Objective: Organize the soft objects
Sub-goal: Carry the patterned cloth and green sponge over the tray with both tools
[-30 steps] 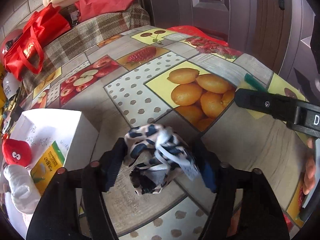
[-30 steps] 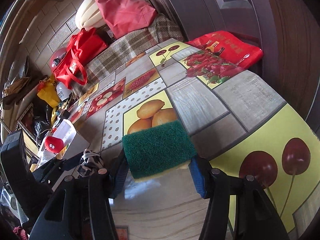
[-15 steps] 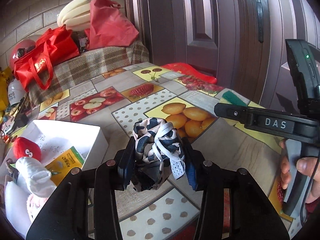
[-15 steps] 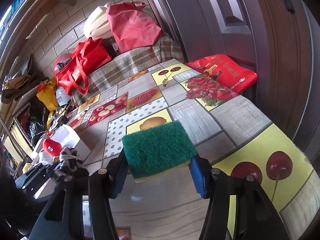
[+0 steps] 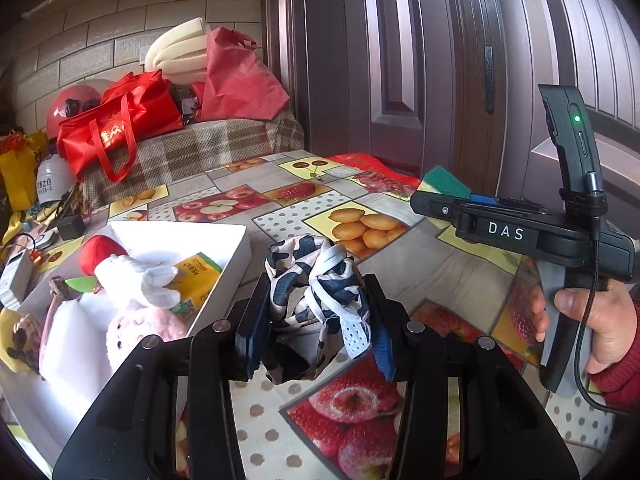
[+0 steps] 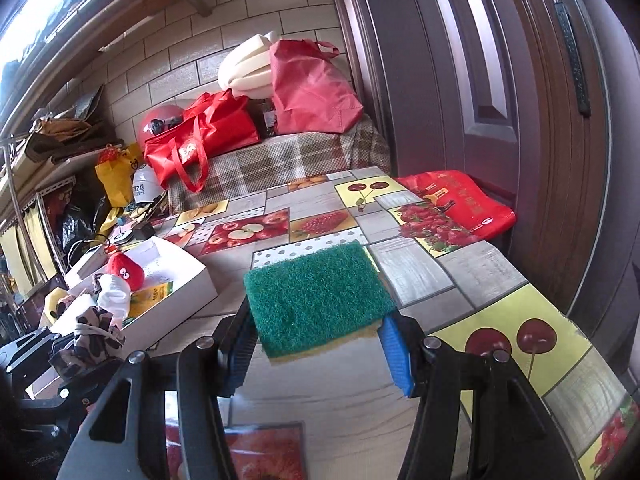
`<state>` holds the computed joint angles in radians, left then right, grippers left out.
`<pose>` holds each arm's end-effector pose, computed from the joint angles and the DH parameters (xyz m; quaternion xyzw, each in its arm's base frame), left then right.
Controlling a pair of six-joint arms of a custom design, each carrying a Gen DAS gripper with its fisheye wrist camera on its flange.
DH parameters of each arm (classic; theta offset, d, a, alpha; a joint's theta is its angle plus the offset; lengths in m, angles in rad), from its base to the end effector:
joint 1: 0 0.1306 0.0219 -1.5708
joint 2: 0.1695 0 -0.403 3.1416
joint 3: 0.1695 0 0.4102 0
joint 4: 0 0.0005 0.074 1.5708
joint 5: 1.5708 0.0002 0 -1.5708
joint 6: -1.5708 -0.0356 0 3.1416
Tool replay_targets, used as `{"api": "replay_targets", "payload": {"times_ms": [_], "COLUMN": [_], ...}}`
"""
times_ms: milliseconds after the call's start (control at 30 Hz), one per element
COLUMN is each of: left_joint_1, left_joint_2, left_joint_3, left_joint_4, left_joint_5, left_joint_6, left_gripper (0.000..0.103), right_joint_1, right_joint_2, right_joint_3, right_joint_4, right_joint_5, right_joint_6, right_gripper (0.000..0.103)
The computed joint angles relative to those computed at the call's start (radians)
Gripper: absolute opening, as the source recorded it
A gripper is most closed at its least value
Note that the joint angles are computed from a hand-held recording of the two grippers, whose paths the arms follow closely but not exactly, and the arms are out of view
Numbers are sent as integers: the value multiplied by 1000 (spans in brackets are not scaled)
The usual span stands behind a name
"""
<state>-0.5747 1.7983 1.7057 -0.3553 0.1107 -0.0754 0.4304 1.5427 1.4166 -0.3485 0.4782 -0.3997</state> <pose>0.5723 -0.3759 0.4168 0.2978 0.7915 -0.1767 0.5035 0.5337 0.2264 0.4296 0.1107 0.8310 0.0192 0.5448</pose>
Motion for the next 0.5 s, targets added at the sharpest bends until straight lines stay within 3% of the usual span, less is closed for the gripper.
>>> {"api": "replay_targets", "payload": {"times_ms": [233,500], "left_joint_1": [55,108], "left_joint_2": [-83,-153], "left_joint_3": [-116,-216], "left_joint_4": [46,94], "left_joint_5": [15,11], "left_joint_6": [33,32], "left_gripper": [43,43], "right_joint_1": [77,128], "right_joint_2": [-4,37], "right_joint_3": [-13,35], "right_joint_4": [43,26], "right_joint_5": [59,42], "right_joint_6": [99,128], "right_gripper": [58,58]}}
